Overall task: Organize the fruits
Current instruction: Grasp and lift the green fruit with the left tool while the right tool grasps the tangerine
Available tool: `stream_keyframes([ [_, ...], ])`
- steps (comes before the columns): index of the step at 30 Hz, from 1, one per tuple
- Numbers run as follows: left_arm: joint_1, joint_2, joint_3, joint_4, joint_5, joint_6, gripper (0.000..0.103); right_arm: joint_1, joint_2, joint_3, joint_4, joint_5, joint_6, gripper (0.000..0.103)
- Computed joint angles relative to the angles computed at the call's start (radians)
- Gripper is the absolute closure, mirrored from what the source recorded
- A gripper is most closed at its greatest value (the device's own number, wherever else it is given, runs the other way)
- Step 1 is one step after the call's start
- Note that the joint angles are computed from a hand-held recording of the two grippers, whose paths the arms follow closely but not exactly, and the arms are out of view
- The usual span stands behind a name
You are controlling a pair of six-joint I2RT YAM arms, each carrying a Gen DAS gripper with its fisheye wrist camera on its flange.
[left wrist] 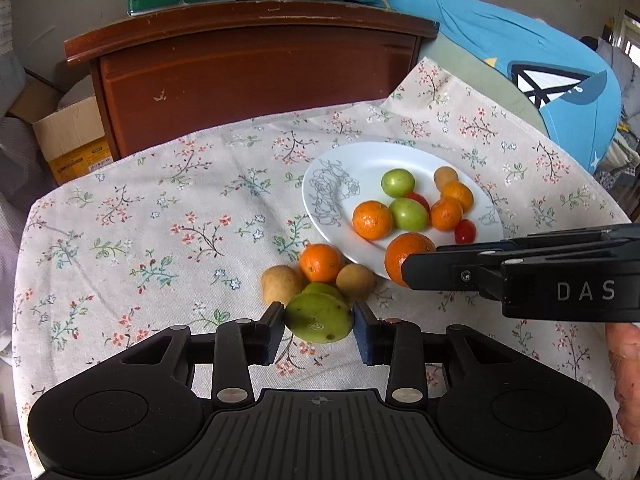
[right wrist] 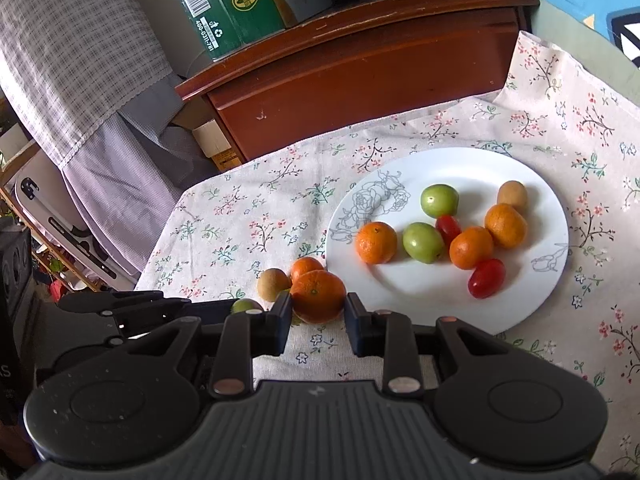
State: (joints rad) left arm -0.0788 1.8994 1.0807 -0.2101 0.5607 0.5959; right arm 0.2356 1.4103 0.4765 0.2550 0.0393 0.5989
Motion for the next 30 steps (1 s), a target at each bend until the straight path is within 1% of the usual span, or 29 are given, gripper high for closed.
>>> stream_keyframes([
  [7, -0.008, -0.025, 0.024, 0.008, 0.030, -0.072, 0.069, -0.029, -0.072, -0.005, -0.015, 0.005, -0.008, 0.075],
  [8, -0.010, -0.030, 0.027, 0.010, 0.036, -0.081, 0.069, -0.036, -0.084, -0.006, -0.019, 0.006, -0.011, 0.076],
  [10, -0.018, -0.041, 0.025, 0.029, 0.039, -0.096, 0.069, -0.059, -0.108, -0.007, -0.024, -0.002, -0.015, 0.083],
  [12, -0.028, -0.036, 0.046, 0.023, 0.048, -0.122, 0.069, -0.082, -0.119, -0.010, -0.023, -0.011, -0.017, 0.083],
  [14, -0.040, -0.008, 0.084, -0.009, 0.061, -0.147, 0.069, -0.094, -0.104, -0.010, -0.028, -0.005, -0.007, 0.083],
  [17, -0.053, 0.020, 0.108, -0.021, 0.032, -0.177, 0.068, -0.111, -0.066, -0.007, -0.046, -0.012, 0.018, 0.083],
  [18, -0.050, 0.022, 0.109, -0.019, 0.025, -0.181, 0.068, -0.114, -0.067, -0.012, -0.060, -0.026, 0.015, 0.083],
  [20, -0.039, 0.022, 0.108, -0.008, 0.017, -0.190, 0.068, -0.109, -0.094, -0.026, -0.111, -0.067, 0.021, 0.079],
  [21, -0.033, 0.023, 0.108, -0.002, 0.012, -0.198, 0.068, -0.096, -0.113, -0.046, -0.122, -0.077, 0.060, 0.079],
  [22, -0.028, 0.025, 0.107, 0.004, 0.006, -0.208, 0.068, -0.082, -0.129, -0.069, -0.126, -0.102, 0.112, 0.076],
  [24, -0.024, 0.032, 0.110, 0.000, -0.011, -0.218, 0.068, -0.014, -0.180, -0.143, -0.076, -0.126, 0.191, 0.075],
  [25, -0.026, 0.034, 0.111, 0.001, -0.023, -0.228, 0.068, 0.051, -0.213, -0.166, -0.078, -0.118, 0.187, 0.074],
  [28, -0.025, 0.023, 0.104, 0.019, -0.017, -0.235, 0.068, 0.230, -0.280, -0.166, -0.142, -0.054, 0.117, 0.074],
  [30, -0.022, 0.005, 0.089, 0.033, -0.013, -0.223, 0.069, 0.333, -0.298, -0.154, -0.210, 0.023, 0.112, 0.073],
])
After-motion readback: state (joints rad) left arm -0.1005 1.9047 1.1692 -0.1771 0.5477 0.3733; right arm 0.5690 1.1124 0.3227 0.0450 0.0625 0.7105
